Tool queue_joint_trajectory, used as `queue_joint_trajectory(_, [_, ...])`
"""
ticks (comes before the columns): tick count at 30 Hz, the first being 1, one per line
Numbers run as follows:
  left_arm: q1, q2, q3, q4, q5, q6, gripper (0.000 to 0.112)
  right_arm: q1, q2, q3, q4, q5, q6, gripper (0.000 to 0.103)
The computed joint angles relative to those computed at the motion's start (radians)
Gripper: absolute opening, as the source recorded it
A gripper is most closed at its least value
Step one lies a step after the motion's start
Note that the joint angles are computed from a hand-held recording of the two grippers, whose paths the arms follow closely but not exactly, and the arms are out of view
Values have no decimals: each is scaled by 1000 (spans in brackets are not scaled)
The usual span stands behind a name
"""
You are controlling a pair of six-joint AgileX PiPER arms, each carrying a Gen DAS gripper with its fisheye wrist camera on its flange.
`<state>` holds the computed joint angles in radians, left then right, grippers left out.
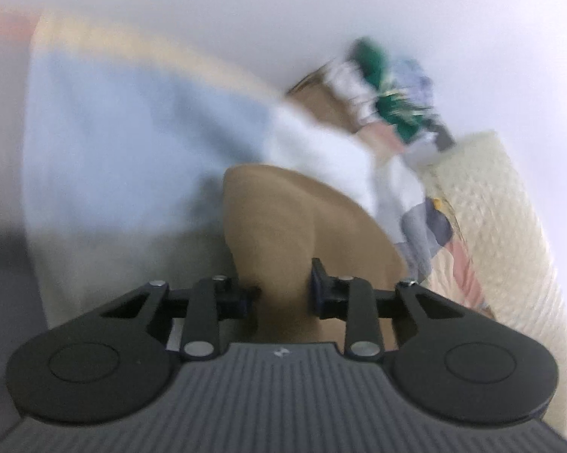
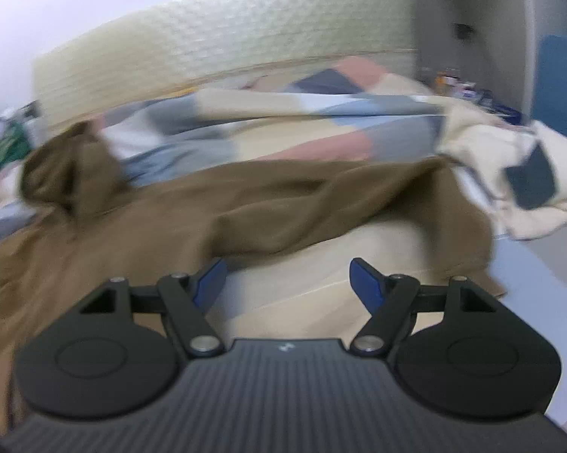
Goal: Fold large clothes
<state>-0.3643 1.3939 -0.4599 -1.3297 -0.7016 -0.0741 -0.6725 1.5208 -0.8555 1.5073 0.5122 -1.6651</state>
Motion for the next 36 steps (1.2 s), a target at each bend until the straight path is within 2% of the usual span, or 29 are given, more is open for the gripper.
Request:
queue_joint_trajectory(2, [-140,22,-71,-106,-179,200,28,25,-15,36,-12,23,-5,74])
queue_joint_trajectory(4, [-290,75,-166,-147,-354,400,27,71,-16,57,-15,9,-41,74])
queue_joint_trajectory(6, [-406,134,-265,-128,-437,600,27,118,-5,61,2,-31,-98,74])
queue_joint_trajectory(7, [-444,160,-315,-120,-436,700,27,142,7,59,15,-55,-124,74])
queue_joint_trajectory(9, [-509,232,-408,-90,-418,866,27,177,20,59,18,-78,-140,74])
queue_joint_trajectory(11, [-546,296,-478,-40,-334,977,27,204,23,80,81,-90,-216,74])
queue_joint_trajectory(14, [-570,395,-595,-52,-126,1204,27,234,41,89,136,-129,-318,74])
queue_joint_trajectory(16, [-569,465,-675,-130,37,1401,27,244,52,86,137,-143,-322,74])
queue_joint_trajectory(17, [-572,511,-717,-192,85,1501,27,241,54,84,114,-142,-295,74])
queue_joint_trajectory(19, [-596,592,-787,-295,77,1657,28,238,70,68,79,-138,-241,74])
queue_joint_trajectory(20, [-608,613,-802,-301,58,1675,29,235,72,68,82,-138,-236,74])
queue_joint_trajectory(23, [-588,590,-799,-329,96,1649,35,236,80,71,102,-153,-243,74])
queue_joint_trajectory(24, [-583,569,-782,-321,112,1612,41,236,84,66,77,-156,-214,74])
queue_joint_trajectory(26, [-561,531,-747,-289,178,1532,62,233,92,59,23,-153,-152,74])
queue_joint_trajectory(28, [-577,492,-711,-270,195,1438,68,234,95,57,-13,-150,-112,74])
queue_joint_trajectory(32, [-556,356,-560,-35,249,1047,72,243,77,77,-13,-147,-132,74])
queue_joint_trajectory(36, [-475,179,-401,70,253,647,80,263,68,91,18,-176,-188,74])
